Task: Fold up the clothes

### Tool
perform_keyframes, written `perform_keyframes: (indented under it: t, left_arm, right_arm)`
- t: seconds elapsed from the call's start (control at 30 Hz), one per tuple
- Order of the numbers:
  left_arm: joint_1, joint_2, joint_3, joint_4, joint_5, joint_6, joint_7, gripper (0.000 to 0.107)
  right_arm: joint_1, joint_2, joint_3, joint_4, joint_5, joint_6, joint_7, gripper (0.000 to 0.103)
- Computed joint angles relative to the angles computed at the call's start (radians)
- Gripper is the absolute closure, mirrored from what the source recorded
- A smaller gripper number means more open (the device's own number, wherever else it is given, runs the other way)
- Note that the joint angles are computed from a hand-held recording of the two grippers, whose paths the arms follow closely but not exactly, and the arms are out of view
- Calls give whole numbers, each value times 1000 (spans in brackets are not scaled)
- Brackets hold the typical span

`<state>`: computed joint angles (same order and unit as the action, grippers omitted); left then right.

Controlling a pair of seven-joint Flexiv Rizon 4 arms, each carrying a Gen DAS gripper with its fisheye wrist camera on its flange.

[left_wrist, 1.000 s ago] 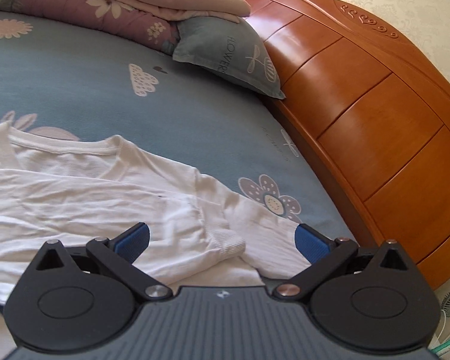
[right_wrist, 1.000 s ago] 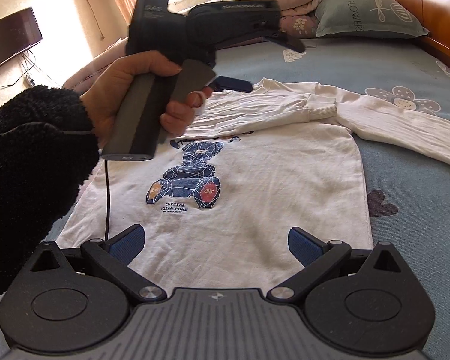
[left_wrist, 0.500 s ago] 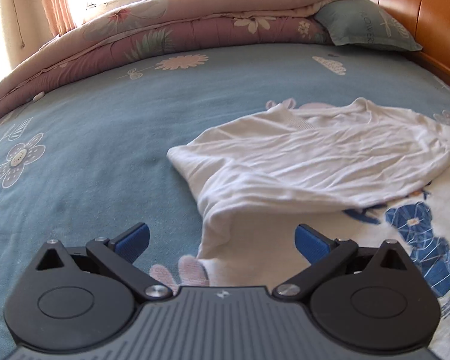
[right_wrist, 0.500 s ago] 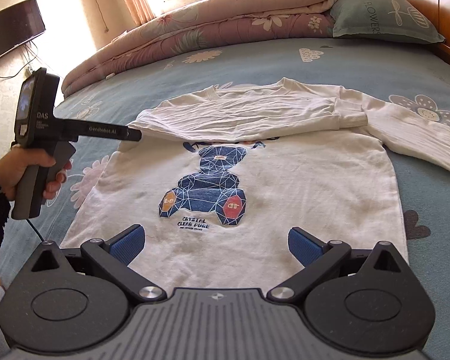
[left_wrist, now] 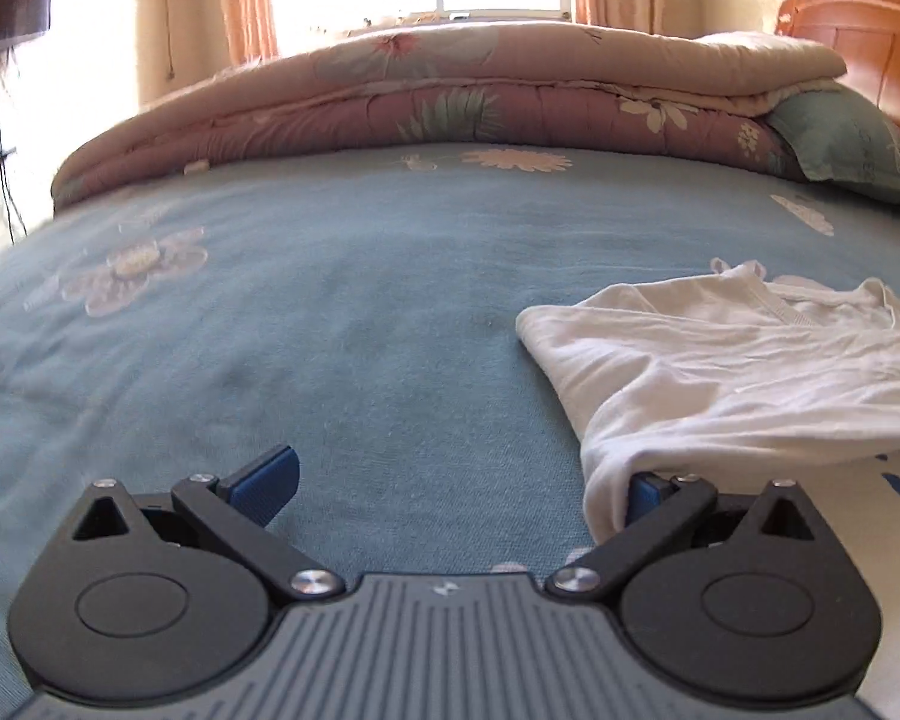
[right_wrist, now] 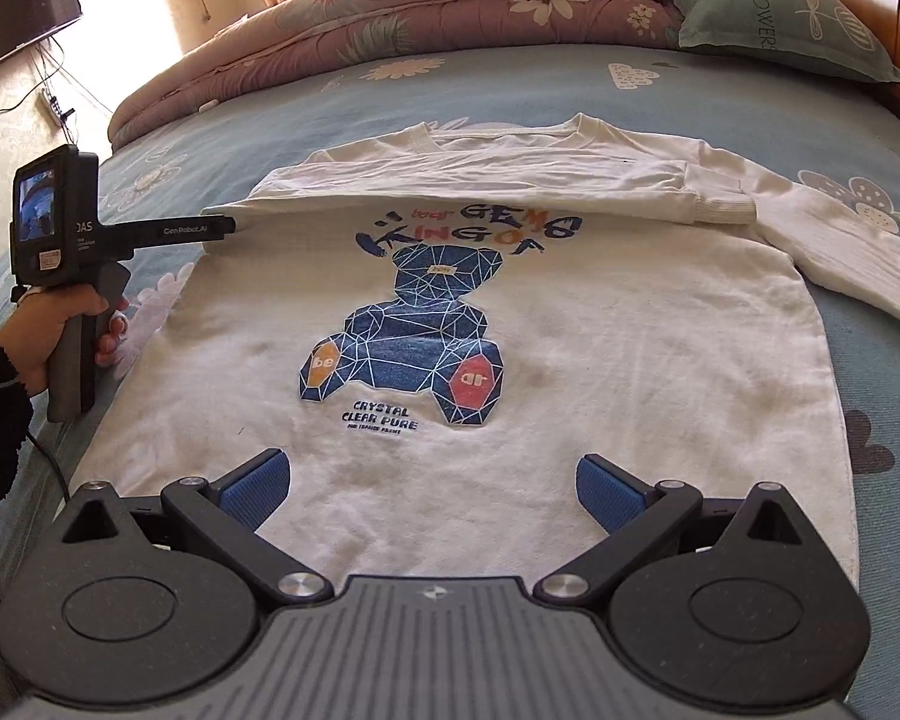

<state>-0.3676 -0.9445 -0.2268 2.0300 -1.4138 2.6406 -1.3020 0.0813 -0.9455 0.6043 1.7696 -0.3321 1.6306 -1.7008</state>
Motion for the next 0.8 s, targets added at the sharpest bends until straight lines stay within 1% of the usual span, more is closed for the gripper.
perform_keyframes:
  t: [0.03,0.07,0.17,0.2,0.27,0.37,0.4,0.43,0.47,0.5,0.57,0.63,0.73,0.77,0.8]
  left_arm:
    - [18,20,8,51,64,-30,-87,4]
    - [36,38,8,86,109,-54,-136,4]
    - [16,81,30,106,104,-139,-65,4]
    - [13,104,32,124,113,-163,-71,4]
    - [10,149,46,170,178,-205,-132,4]
    - [34,206,72,229,333,-255,-258,4]
    - [66,221,67,250,412,-261,-317,4]
    - [125,233,62,277,556,-264,-430,4]
    - [194,234,44,295,691,-251,-533,4]
    - [257,221,27,303,803,-218,-632,4]
    - [363,183,-3,301,985,-147,-800,4]
    - [420,129,-7,274,1071,-93,-920,4]
    - [503,33,-17,214,1182,-41,-1089,4]
    - [524,2,-16,191,1214,-23,-1136,4]
    - [529,-24,-4,165,1243,-2,-1160,4]
  right_arm:
    - [1,0,0,2,-1,0,-2,0]
    - [3,2,-2,4,-2,2,-5,0]
    - [13,9,-16,9,-1,6,-2,0]
    - [13,10,-17,9,0,7,0,0]
    - [3,9,-7,10,0,4,0,0]
    - [-10,9,9,16,-4,7,-8,0]
    - [-13,9,12,19,-7,9,-12,0]
    - [-13,9,13,20,-9,9,-14,0]
    - [-11,9,11,21,-10,10,-14,0]
    - [-7,10,6,21,-10,10,-12,0]
    - [2,12,-5,19,-9,11,-7,0]
    - [3,11,-5,18,-9,12,-4,0]
    - [3,8,-4,17,-13,12,-5,0]
    - [7,9,-9,17,-13,11,-4,0]
    - [13,11,-17,16,-13,10,-1,0]
